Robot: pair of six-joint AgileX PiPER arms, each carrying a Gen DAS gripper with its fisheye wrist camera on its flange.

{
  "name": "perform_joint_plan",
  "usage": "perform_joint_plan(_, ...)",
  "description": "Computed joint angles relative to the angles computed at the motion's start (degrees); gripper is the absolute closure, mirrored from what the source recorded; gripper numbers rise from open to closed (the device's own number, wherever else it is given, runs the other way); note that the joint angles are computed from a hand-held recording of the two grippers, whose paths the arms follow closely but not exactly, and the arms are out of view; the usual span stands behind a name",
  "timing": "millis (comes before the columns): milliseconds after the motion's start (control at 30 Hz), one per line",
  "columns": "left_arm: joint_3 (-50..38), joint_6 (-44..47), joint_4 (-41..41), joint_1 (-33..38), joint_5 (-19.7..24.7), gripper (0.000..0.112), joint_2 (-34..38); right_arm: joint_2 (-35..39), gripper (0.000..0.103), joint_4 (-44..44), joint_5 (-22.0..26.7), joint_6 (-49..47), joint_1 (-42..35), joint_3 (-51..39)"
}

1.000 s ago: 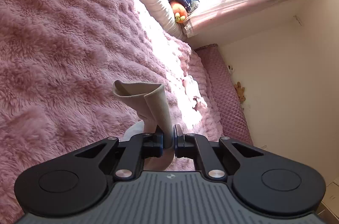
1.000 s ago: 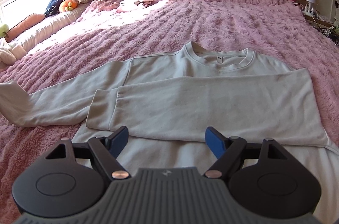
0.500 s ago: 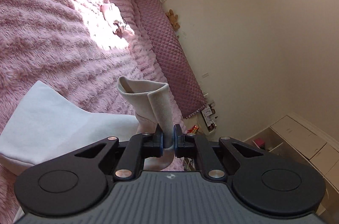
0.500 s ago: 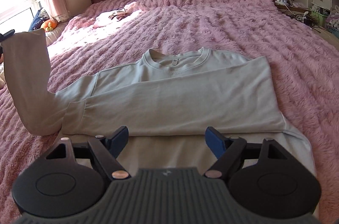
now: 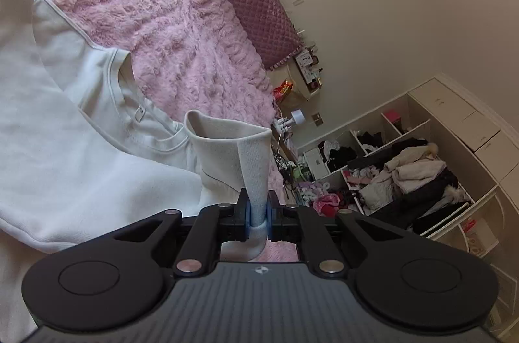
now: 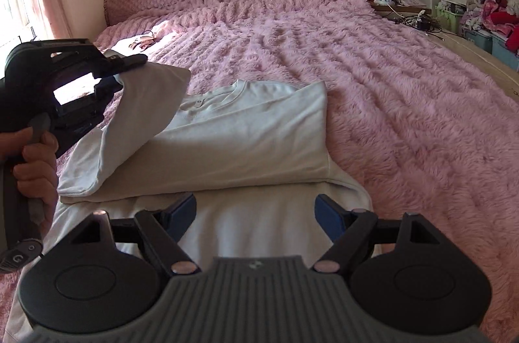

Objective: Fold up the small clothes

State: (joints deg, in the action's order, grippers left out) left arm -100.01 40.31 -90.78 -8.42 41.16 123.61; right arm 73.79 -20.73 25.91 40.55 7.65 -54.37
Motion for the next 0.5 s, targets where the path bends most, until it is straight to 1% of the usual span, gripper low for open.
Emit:
perform_joint_plan(67, -0.98, -4.91, 4.83, -2.91, -0.84, 0.103, 2.07, -1.31, 0.027, 1.73, 0.21, -1.87, -1.83, 1.87)
perform_joint_plan(200, -4.16, -10.47, 14.62, -6.55, -2.73, 0.103, 5.32, -2.98, 0.027, 4.9, 0.44, -5.76, -5.34, 4.76)
perform_joint_plan(233, -5.46, -13.48, 19.29, -7.44, -2.55, 0.1, 6.05, -3.24, 0.027, 5.26, 0.34, -6.08, -5.91, 5.28)
perform_joint_plan(267, -7.07, -15.79, 22.81, -7.83, -1.78, 0.091, 6.85, -3.35, 0.027, 5.35, 0.22, -5.99, -6.23, 5.65)
perform_joint_plan(300, -8.89, -17.74, 25.83, -8.02, -0.1, 0.078, 7.63, -3.35, 0.027, 5.61, 0.15, -6.12, -6.57, 5.78)
perform_joint_plan(333, -9.7, -17.4, 27.2, -8.06, 2.51, 0.073, 7.73, -3.26, 0.027, 4.75, 0.09, -4.84, -6.58, 5.82)
perform_joint_plan(400, -9.29, -13.0, 26.3, -7.72, 5.37, 0.067, 6.44, -3.11, 0.027, 2.62, -0.46, -2.15, -6.6, 5.72)
perform_joint_plan(500, -5.32, -6.83, 20.45, -6.02, 7.29, 0.067, 2.24, -2.49, 0.027, -2.43, -0.76, 4.33, -6.01, 4.73)
